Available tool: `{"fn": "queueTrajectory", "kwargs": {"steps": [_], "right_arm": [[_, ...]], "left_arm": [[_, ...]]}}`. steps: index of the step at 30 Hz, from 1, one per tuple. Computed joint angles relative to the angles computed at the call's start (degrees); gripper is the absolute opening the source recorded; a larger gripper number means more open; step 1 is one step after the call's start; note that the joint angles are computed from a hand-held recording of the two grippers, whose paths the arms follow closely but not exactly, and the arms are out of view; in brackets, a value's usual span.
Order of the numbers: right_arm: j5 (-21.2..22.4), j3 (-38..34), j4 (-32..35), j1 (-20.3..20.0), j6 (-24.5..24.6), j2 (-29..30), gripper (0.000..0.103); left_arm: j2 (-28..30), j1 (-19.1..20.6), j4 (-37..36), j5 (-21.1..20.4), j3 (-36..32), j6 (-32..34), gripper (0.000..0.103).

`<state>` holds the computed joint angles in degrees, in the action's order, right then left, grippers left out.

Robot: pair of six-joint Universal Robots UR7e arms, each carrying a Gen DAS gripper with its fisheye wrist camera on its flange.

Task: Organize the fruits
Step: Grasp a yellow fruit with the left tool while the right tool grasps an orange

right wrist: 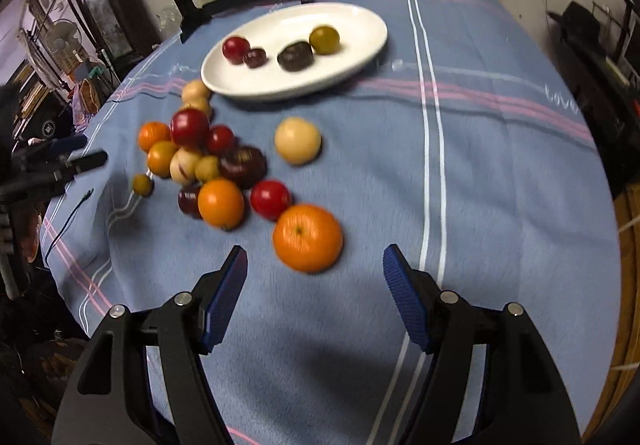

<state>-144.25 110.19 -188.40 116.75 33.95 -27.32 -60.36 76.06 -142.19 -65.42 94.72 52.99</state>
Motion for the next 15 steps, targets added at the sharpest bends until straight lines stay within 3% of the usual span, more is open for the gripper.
{"fn": "queueTrajectory", "kwargs": {"steps": [7,10,12,15], "right_arm": [[0.16,0.08,1.48,0.23,0.46,-0.62,0.071],[0.04,-0.09,1.17,0.13,0.07,-0.42,0.071],[0.15,-0.25,1.28,-0.31,0.22,-0.24,0.071],[0.59,-0.5,0.77,-1.04,-0.29,0.24,0.071]], "left_arm": [[2.29,0.06,0.67,1.11,1.26,0.86,0.083],[3.8,0.24,3.1,2.28,-0.13,0.15,0.061],[4.86,0.4,6.2,3.45,-1.4,-1.22,0.029],[5.03,0.87,9.1,2.87,-2.7,-3.02,0.028]]}}
